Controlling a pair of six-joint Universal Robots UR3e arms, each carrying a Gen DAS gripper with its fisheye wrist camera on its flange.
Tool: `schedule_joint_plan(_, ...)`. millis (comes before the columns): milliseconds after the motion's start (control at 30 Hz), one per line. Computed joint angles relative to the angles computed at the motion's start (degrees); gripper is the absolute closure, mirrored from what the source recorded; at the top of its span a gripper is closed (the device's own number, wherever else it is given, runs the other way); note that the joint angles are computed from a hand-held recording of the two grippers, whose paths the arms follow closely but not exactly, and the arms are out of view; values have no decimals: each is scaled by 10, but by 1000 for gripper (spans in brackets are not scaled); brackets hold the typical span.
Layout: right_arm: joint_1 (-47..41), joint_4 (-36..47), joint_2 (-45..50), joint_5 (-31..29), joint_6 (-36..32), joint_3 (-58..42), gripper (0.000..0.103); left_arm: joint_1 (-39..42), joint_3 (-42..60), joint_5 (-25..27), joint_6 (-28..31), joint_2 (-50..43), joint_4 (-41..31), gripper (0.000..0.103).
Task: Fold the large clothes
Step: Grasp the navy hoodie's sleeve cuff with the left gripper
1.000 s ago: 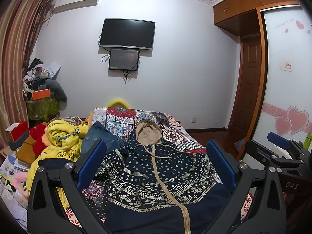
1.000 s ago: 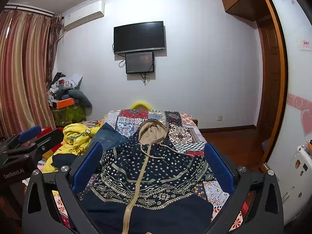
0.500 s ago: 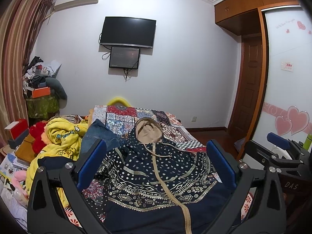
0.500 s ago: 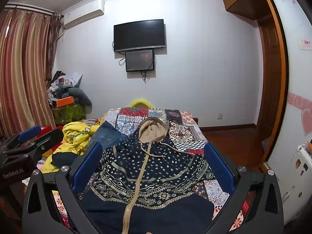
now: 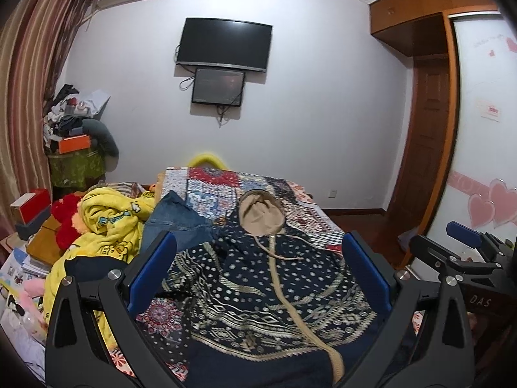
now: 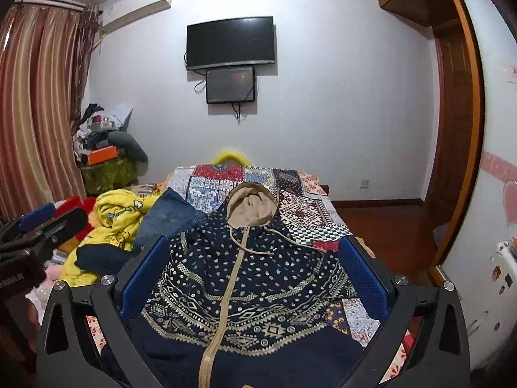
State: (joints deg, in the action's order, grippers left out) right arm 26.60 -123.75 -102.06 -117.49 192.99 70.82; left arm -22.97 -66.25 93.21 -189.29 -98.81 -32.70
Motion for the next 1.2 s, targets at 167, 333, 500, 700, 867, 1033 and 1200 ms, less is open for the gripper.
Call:
schedule_joint_plan(167, -47, -13, 56, 51, -36, -33, 0, 62, 40, -21, 3, -32, -32, 0)
schedule_joint_plan(333, -94, -4, 133, 111, -70, -98, 0, 147, 83, -53, 6, -83, -63, 0)
schedule_joint_plan(500, -112, 32, 241, 131, -96, -188, 0, 241, 120, -120, 31, -148, -119, 0)
schedule_joint_plan(700, -133, 109, 350, 176, -121, -282, 0, 335, 173, -204, 40, -241, -240, 0)
schedule_joint_plan(867, -150, 190, 444, 191, -137, -385, 0, 399, 159, -281, 13, -285, -298, 1)
schedule_joint_plan(1033, -165, 254, 512, 203, -140, -471, 0, 447, 148, -355, -17, -331, -311, 16)
schedule_joint_plan(1200, -180, 260, 517, 223, -135, -467, 0, 458, 214, -341, -39, -397, -323, 19)
